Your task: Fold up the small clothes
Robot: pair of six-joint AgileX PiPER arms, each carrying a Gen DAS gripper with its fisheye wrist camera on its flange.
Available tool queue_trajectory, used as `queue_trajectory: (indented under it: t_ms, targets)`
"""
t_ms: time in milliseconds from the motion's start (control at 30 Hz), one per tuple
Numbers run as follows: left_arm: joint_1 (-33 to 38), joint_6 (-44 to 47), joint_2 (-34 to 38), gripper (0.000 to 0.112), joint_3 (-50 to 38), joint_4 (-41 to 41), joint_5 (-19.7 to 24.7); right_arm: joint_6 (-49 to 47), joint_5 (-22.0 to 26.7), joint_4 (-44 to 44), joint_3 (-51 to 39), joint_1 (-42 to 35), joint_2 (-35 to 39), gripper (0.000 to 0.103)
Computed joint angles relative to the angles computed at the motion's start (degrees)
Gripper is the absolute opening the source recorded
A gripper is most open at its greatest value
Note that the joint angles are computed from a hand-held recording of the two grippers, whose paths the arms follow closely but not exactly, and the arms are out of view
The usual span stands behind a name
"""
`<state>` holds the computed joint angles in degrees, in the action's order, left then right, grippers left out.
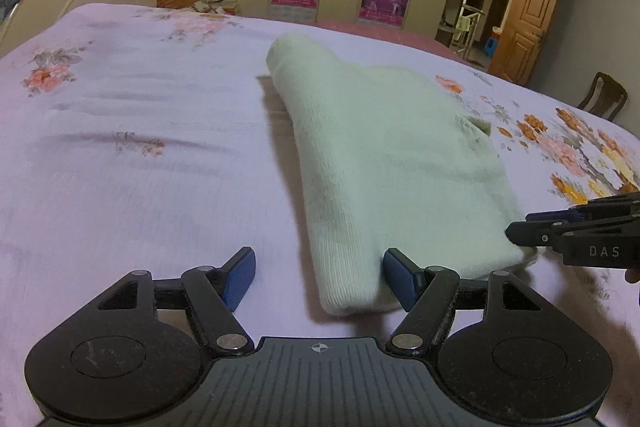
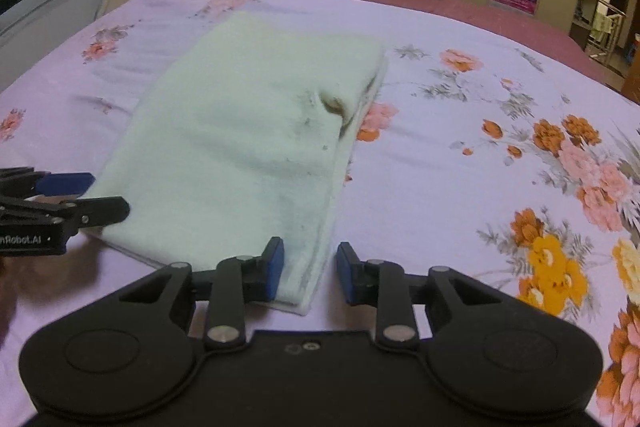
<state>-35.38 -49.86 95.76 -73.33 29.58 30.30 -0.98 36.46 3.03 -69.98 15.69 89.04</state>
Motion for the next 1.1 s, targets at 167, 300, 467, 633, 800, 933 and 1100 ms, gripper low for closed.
queue_trajectory:
  t_ms: [167, 300, 467, 633, 800, 933, 1100]
  targets:
    - [-0.6, -2.3, 0.6, 0.071, -0.7, 1.5, 1.2, 4.0, -2.6, -3.8, 1.8, 1.3, -0.3, 0.029]
    - [-0.9, -1.7, 0.7, 0.072, -1.9, 1.0, 2.9, 7.1, -1.3, -5.8, 0.2, 2.0, 0.6, 0.031]
    - [-3.1, -7.8, 1.3, 0.093, -2.7, 7.2, 7.6, 13.6, 1.7, -11.0, -0.6, 3.4, 0.1, 0.052]
    - [-2.2, -7.9, 1.0, 0.093, -1.6, 6.5, 6.0, 13.0, -0.5, -9.1, 1.2, 2.1, -0.2, 0.056]
    - [-1.8, -6.4, 2.0, 0.102, -2.4, 6.2, 6.5, 12.1, -3.5, -9.5, 3.2, 1.1, -0.5, 0.069]
    - [-1.9, -3.0, 2.5, 0.102, -6.4, 2.2, 11.9, 11.1, -0.7, -6.8, 1.3, -0.3, 0.0, 0.075]
    - [-9.2, -8.3, -7.7, 0.103, -4.3, 8.9, 16.9, 11.9, 2.9, -3.2, 3.8, 0.8, -10.8, 0.077]
